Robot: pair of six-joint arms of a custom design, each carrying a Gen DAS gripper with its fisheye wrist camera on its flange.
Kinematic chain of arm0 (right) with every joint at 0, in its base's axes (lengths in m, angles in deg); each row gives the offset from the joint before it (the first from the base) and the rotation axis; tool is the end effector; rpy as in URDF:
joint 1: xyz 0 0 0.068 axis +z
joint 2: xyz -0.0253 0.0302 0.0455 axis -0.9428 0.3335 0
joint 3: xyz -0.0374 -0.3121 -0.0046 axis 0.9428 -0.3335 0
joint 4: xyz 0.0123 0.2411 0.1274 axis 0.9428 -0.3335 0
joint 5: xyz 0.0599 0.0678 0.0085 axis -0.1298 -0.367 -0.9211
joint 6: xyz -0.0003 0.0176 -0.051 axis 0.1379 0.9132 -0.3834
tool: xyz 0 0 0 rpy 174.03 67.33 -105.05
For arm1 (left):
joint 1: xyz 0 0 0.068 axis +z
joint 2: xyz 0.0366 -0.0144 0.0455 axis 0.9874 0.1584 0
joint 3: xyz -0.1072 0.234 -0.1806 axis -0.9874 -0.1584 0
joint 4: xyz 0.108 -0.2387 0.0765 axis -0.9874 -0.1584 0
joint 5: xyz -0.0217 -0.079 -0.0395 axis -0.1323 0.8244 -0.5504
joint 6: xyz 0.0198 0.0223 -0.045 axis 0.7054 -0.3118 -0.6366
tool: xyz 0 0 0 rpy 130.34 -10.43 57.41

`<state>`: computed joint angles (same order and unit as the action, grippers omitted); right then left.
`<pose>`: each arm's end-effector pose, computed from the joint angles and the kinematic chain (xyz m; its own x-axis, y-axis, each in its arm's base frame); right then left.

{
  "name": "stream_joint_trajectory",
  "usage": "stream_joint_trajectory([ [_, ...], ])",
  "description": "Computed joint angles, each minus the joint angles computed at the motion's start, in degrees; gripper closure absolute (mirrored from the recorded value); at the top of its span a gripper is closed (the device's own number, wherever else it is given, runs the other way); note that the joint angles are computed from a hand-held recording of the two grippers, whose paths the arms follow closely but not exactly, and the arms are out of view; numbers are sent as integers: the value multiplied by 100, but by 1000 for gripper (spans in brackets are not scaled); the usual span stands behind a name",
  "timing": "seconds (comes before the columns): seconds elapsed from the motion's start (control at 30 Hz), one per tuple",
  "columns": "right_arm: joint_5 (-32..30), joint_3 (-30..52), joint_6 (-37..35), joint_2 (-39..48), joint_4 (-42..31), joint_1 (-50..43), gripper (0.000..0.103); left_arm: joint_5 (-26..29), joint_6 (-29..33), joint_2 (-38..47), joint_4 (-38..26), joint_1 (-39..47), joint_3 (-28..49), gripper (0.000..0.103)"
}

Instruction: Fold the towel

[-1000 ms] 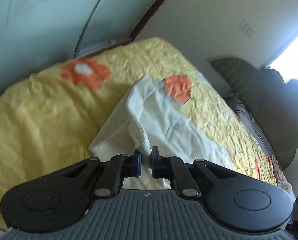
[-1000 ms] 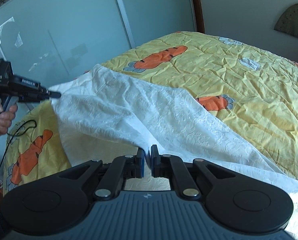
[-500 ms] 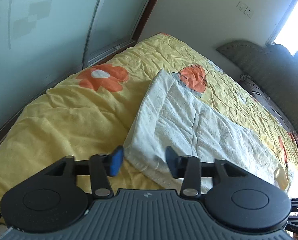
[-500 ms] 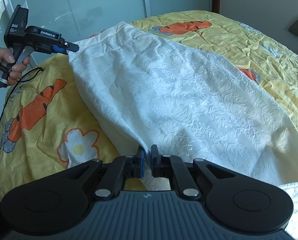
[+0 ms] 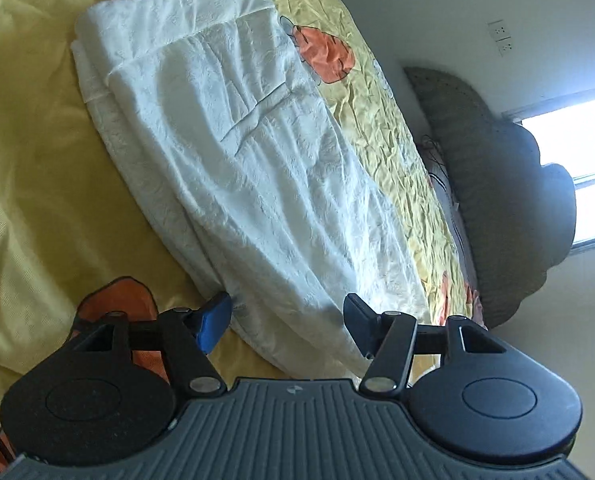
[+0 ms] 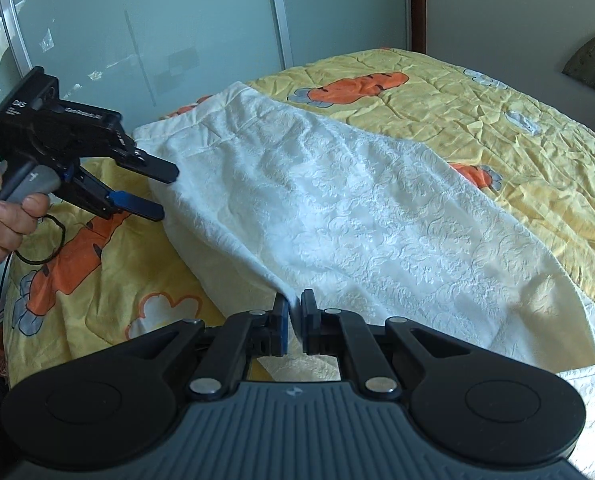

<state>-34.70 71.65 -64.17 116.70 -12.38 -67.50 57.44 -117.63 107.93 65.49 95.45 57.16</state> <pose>0.4221 0.0474 0.2179 -0.2601 -0.6629 -0.7021 -0.9621 0.2395 0.1303 0.2196 0.0462 0.1855 -0.3133 -0.9235 -0.2212 -0.5658 0.3686 -0.7376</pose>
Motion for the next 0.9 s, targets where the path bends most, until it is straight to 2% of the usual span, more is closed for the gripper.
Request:
stream_joint_trajectory([
  [0.03,-28,-14,-12,-5,-28,-24,98,-153,60,77,-76,-68,105,53],
  [0.07,-33,-31,-23,1,-48,-40,98,-391,231,101,-126,-168,177,73],
  [0.1,8,-74,-30,21,-56,-46,98,-533,459,166,-260,-199,293,82],
  [0.13,167,-180,-54,37,-26,-22,97,-495,549,216,-342,-170,332,84],
  [0.2,383,-641,82,-70,501,22,95,-215,634,366,-476,2,386,84],
  [0.27,294,-858,259,-120,771,-15,95,25,767,306,-644,74,399,78],
  [0.4,26,-499,537,134,457,-104,95,480,804,-14,-867,228,359,75],
  [0.5,-298,-116,1002,349,233,-185,94,707,564,-47,-750,241,322,62],
  [0.53,-448,61,1159,440,88,-225,94,741,476,3,-674,211,320,57],
  [0.6,-642,262,1302,522,-79,-278,94,778,338,177,-534,120,346,56],
  [0.8,-476,94,1115,384,-37,-254,94,771,191,345,-246,7,447,56],
  [0.9,-508,82,1159,397,-33,-277,94,714,236,341,-208,-9,481,47],
])
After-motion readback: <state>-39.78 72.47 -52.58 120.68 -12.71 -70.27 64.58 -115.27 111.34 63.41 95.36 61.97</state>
